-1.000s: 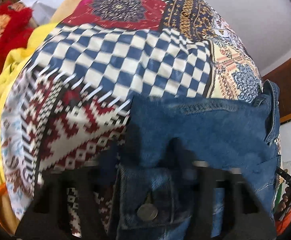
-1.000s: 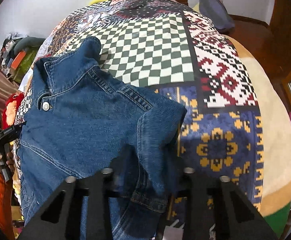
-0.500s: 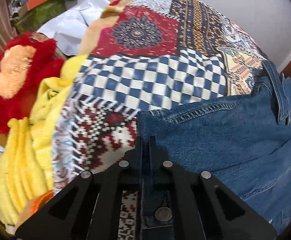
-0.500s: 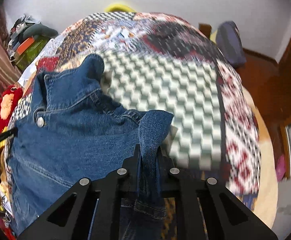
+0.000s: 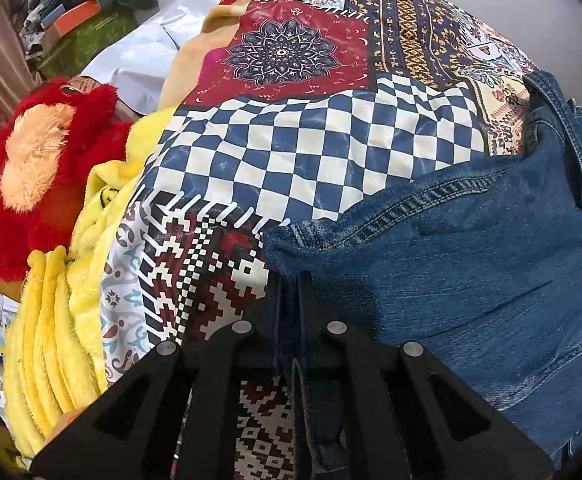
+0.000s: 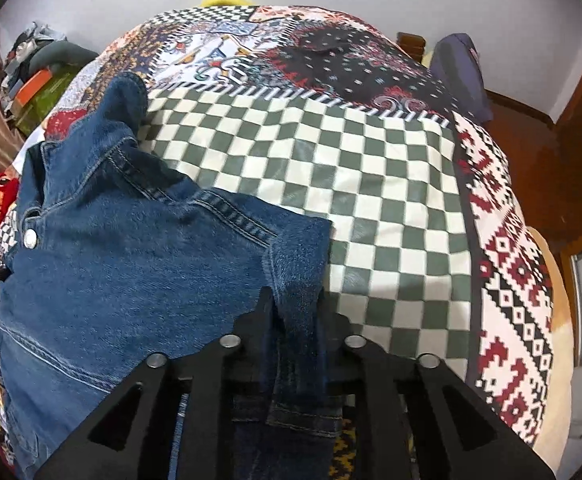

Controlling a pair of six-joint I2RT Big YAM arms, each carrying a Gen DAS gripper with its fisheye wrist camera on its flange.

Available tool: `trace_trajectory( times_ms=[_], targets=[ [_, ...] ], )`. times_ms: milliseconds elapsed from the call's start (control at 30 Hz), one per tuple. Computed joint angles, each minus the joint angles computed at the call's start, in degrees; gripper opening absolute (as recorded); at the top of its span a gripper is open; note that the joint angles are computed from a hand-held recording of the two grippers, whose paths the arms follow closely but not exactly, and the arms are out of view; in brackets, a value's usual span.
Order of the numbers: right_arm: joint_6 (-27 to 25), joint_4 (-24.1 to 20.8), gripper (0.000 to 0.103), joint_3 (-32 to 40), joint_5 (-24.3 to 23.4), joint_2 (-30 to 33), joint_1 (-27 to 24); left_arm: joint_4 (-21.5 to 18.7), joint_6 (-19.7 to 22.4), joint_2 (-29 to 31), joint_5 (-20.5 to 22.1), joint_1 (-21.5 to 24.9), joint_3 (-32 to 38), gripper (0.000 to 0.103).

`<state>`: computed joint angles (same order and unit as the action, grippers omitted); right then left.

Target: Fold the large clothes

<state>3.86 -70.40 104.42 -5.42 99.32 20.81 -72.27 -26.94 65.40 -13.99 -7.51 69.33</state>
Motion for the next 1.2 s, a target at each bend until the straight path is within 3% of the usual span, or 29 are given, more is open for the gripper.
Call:
trace_trajectory(
  times_ms=[33,100,133,167,300,400,633,833,933,1000,1067,1200],
  targets=[
    [-0.4,-0.2,0.022,-0.1,0.8,-0.2,0.0,-0.1,-0.1,0.0,0.0,-0.1,0.0,0.006],
    [-0.5,-0.3,0.051,-0.5,5.5,-0.7,0.5,-0.7,-0.1,0.0,0.3,-0.1,-0.1,0.008],
    [-0.7,-0.2,0.073,-1.0,10.1,-1.1,1.0,-1.4,0.0,-0.1,0.5,-0.2,-0.1,0.009],
    [-1.1,0.3,0.078,-1.7,12.3,-1.7,1.2,-1.8,0.1,-0.2,0.7,-0.3,-0.1,0.009],
    [-1.8,-0.1,0.078,-3.2,11.8,-4.4,0.4,-4.3,0.2,-0.8,0.2,-1.4,0.2,0.009],
    [-2.8,0.6,0.077,-4.8,14.3,-7.9,1.0,-4.8,0.0,-2.3,-0.2,-2.7,0.8,0.009],
    [-1.2,0.3,0.077,-6.4,10.0,-16.3,2.6,-8.4,-3.6,-5.7,-2.1,-8.3,5.1,0.009],
    [1.0,-2.2,0.077,-5.5,7.0,-22.7,5.1,-12.6,-6.5,-8.5,-6.8,-16.5,9.7,0.012],
    [1.8,-3.9,0.078,-5.8,6.0,-25.7,6.3,-15.1,-10.4,-10.3,-9.6,-22.3,11.8,0.032],
    [2.3,-5.9,0.079,-6.0,5.3,-27.6,7.1,-16.0,-12.4,-11.3,-11.5,-25.2,12.3,0.058],
    [2.7,-8.4,0.08,-6.6,4.6,-29.2,7.8,-17.6,-16.1,-12.4,-14.4,-30.0,12.8,0.068],
    [3.7,-11.0,0.081,-10.5,5.2,-33.5,9.5,-22.9,-23.9,-13.9,-18.2,-38.6,13.0,0.076]
  ],
)
